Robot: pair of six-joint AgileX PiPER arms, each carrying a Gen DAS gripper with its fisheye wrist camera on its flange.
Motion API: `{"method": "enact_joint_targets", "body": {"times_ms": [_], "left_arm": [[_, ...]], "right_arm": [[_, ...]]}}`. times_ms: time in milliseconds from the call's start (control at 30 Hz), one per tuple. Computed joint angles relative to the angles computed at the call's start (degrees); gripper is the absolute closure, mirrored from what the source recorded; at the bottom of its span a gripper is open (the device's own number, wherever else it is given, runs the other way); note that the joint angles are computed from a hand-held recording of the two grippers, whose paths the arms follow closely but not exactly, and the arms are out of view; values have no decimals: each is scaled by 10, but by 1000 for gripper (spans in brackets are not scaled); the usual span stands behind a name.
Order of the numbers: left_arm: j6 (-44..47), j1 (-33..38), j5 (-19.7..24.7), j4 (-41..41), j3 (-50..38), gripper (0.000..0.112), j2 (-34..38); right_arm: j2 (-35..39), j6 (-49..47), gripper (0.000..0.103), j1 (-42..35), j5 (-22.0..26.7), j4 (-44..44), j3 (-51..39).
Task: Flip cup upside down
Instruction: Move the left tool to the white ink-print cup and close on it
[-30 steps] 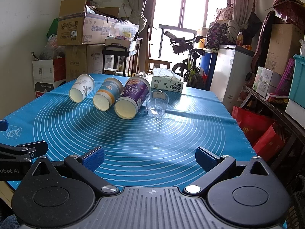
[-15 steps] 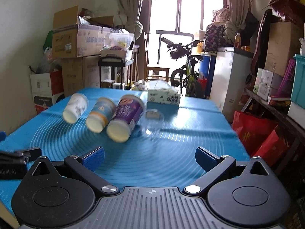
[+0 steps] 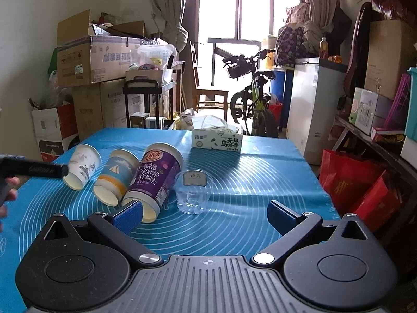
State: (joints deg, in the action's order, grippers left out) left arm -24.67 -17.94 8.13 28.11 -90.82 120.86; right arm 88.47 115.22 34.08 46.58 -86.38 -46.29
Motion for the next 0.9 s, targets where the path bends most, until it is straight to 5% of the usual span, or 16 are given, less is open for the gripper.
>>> {"method": "enact_joint_targets", "body": {"times_ms": [167, 333, 400, 467, 700, 900], "left_arm": [[50, -6, 68, -42, -126, 10, 79], [185, -1, 132, -176, -229, 11, 137], [236, 5, 167, -235, -267, 36, 157], [268, 10, 219, -274, -316, 44, 179], [307, 20, 209, -322, -266, 51, 143], [352, 16, 149, -354, -70, 51, 7]], "right_arm": [[14, 13, 0, -12, -16, -19, -3], [15, 18, 0, -10, -13, -28, 4], [14, 18, 0, -10, -14, -27, 4], [15, 15, 0, -9, -12, -26, 4], [12, 14, 0, -4, -7, -21, 6], [-11, 11, 0, 22, 4, -7, 22]]}}
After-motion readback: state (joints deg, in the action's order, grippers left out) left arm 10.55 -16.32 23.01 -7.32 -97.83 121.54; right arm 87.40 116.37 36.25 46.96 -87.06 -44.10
